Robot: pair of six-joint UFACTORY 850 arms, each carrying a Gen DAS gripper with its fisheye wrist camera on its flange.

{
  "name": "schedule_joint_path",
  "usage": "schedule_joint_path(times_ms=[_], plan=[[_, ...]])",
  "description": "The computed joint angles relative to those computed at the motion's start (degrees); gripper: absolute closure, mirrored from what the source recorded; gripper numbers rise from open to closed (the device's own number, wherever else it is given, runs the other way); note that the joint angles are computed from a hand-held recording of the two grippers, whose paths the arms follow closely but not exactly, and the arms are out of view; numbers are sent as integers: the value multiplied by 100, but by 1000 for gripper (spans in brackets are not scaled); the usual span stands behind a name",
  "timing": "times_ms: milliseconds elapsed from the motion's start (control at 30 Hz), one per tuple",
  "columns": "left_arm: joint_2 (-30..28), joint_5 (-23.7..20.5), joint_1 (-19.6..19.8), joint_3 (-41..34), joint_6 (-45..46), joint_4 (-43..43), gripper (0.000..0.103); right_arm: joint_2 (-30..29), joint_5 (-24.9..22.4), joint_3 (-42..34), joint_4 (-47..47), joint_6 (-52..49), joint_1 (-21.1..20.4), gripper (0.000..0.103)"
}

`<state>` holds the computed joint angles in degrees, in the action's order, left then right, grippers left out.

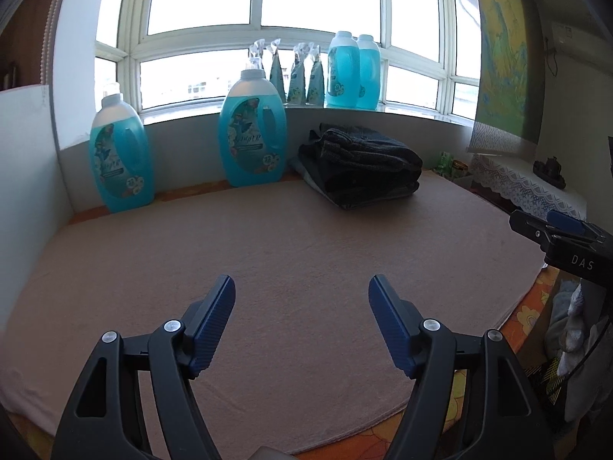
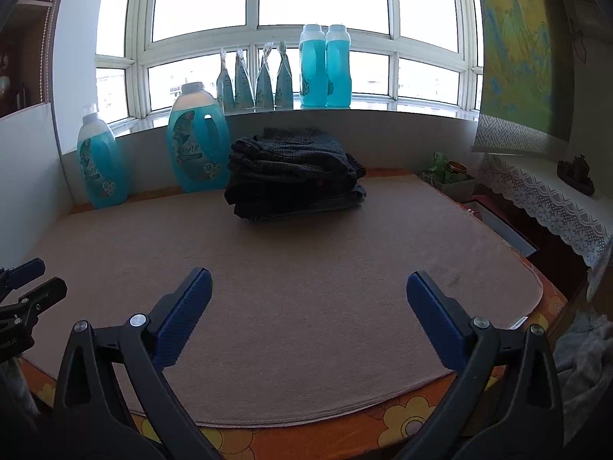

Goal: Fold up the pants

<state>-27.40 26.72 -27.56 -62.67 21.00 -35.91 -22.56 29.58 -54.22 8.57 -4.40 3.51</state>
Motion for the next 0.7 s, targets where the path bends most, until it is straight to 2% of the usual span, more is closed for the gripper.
schedule_joint_path(times_ms=[100, 200, 267, 700], plan=[[97, -39, 6, 138, -244, 65, 31, 89, 28, 127, 111, 10, -13, 0], [164, 19, -28, 234, -142, -225, 30, 150, 134, 193, 387, -193, 2, 0], [188, 51, -46, 257, 15, -450, 21, 175, 194, 208, 508, -319, 15, 0], [337, 486, -135, 394, 607, -1219, 20, 192, 205, 193, 442, -229, 9, 0]])
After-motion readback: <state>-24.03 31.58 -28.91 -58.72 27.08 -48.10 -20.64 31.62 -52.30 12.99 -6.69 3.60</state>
